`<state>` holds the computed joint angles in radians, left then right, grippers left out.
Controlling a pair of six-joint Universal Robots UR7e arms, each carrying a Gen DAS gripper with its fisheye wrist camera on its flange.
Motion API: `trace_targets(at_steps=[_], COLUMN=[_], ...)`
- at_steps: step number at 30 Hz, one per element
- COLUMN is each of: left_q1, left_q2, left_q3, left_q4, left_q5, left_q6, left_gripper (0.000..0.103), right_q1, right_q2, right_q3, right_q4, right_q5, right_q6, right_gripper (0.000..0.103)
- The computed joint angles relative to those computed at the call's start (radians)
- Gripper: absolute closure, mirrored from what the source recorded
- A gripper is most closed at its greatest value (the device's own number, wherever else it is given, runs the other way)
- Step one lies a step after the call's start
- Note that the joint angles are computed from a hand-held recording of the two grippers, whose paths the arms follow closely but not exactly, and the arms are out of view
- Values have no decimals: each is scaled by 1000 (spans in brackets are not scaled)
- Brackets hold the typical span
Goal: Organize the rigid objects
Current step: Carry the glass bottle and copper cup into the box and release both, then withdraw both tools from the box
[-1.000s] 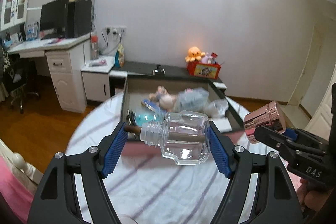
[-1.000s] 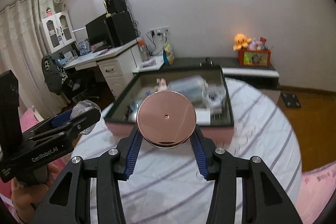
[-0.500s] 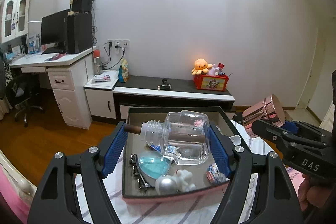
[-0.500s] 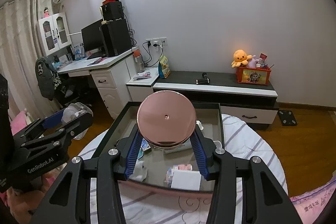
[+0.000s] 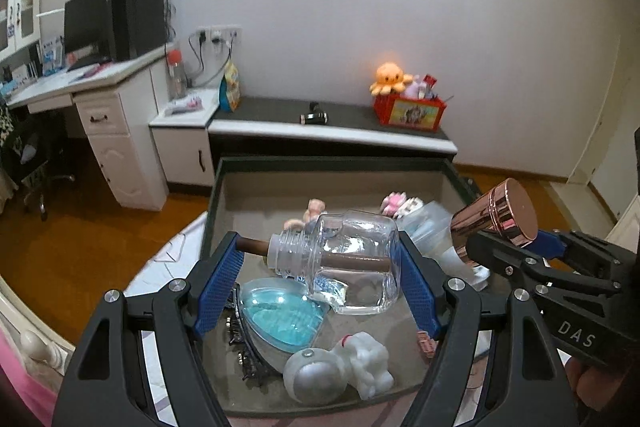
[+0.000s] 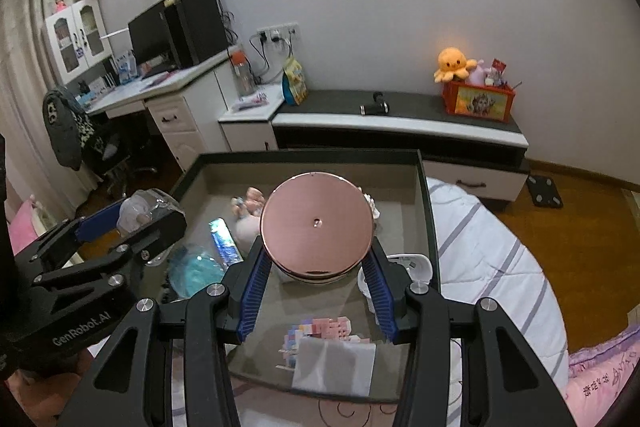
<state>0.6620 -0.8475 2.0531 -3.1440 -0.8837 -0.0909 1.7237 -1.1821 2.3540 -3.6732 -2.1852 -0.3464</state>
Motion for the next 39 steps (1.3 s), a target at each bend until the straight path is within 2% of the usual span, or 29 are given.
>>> trace_targets(at_steps=[2,4,5,8,13,14,15,19,26,33,39], left_q1=[9,13,12,14,-12,-19,-25,-68,-169,-282,-368], left_q2=[17,27,29,21,-22,-34,-45,-108,-228,-339,-441], left_q3=[-18,-28,-28,-19,46,62,74,154,293,424,513], left_q4=[24,46,46,44,-22,-38,-50,-95,-102,-64,46], left_q5=[4,15,26,42,64,67,70,90,131,194,222], left_q6=[-4,-16,-22,-44,-50,-52,-55,-75,-127,-234,-384], left_gripper=[26,14,12,2,0,0,0,0,0,0,0], right_q1=[-13,-21,-25,-34,-24,-21,-19,6,92,209,312], right_q2=[4,6,4,-15,-49,-54,-58,-77,-73,-36,32], right_q3=[-6,-7,-5,15,34,43,55,108,176,257,319], right_q4=[20,23,19,-10,-7,-20,-38,-100,-202,-343,-472], right_q5=[5,4,9,28,24,24,30,33,-19,-114,-214], right_q6=[7,7,5,19,36,39,40,68,90,108,142], right_gripper=[55,53,49,13,12,2,0,0,0,0,0])
